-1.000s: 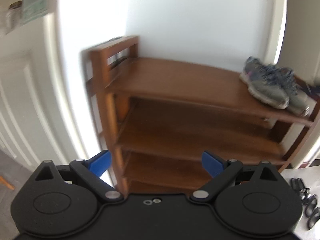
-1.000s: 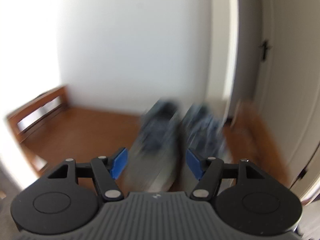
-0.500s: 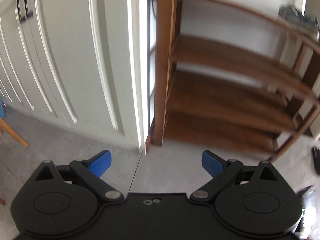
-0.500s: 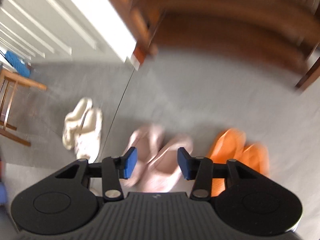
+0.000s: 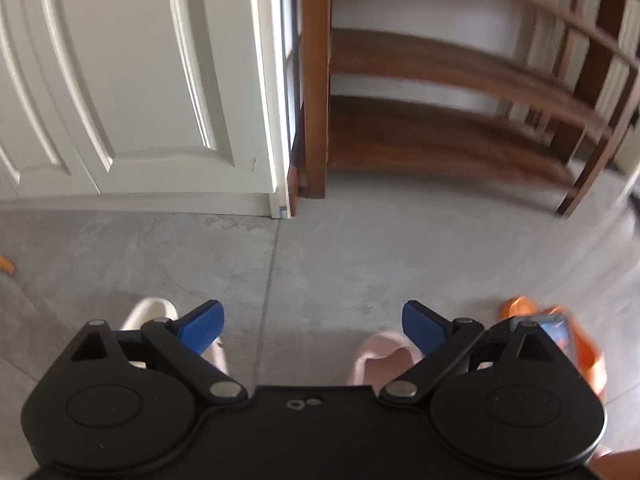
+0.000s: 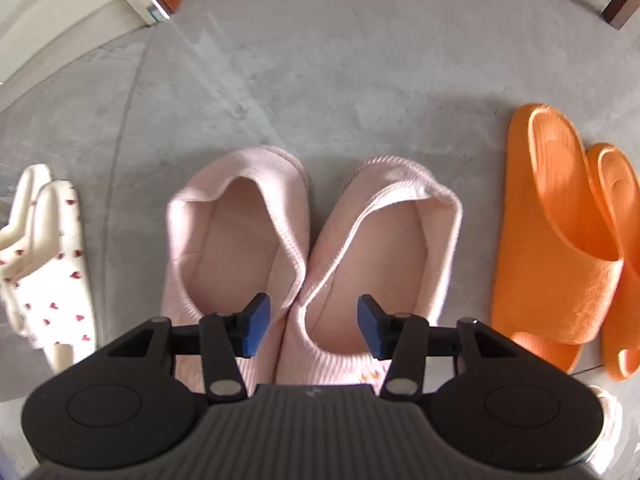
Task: Organize scattered shoes
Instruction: 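Move the right tool down to the pink knit slippers, then close the right tool on both pink slippers' heels and lift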
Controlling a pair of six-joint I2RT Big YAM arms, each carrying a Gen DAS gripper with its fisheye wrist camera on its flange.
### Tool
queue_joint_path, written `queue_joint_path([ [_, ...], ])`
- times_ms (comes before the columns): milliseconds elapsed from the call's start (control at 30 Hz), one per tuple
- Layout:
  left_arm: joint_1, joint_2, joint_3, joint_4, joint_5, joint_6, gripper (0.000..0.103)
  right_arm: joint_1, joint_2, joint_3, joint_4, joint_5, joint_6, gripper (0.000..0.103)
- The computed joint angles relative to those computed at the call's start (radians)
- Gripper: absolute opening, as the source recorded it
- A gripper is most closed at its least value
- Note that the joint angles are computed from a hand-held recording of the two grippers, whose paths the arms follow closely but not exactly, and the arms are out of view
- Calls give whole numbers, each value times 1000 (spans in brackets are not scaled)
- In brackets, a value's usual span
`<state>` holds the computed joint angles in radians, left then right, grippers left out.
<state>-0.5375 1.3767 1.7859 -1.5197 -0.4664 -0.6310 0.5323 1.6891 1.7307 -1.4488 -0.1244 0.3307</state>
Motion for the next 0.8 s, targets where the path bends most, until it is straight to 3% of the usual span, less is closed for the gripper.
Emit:
queue_joint_path([
  [233, 47, -33, -158, 164, 16, 97, 96, 10, -25, -62, 64, 13, 38, 52],
  [333, 58, -46, -198, 201, 21, 113, 96, 12, -22, -84, 98, 13, 70, 51],
  [400, 63, -51, -212, 208, 29, 118, 96, 27, -13, -88, 113, 46, 73, 45],
  [467, 66, -48, -203, 193, 39, 116, 96, 38, -9, -86, 115, 64, 65, 26],
  [533, 67, -36, -156, 158, 45, 111, 96, 20, -18, -83, 114, 12, 86, 15],
  [700, 64, 16, 23, 55, 36, 114, 96, -16, -53, -46, 83, -44, 73, 14],
  [800, 53, 93, 231, -52, 5, 117, 96, -58, -83, 36, 33, -106, 36, 12],
])
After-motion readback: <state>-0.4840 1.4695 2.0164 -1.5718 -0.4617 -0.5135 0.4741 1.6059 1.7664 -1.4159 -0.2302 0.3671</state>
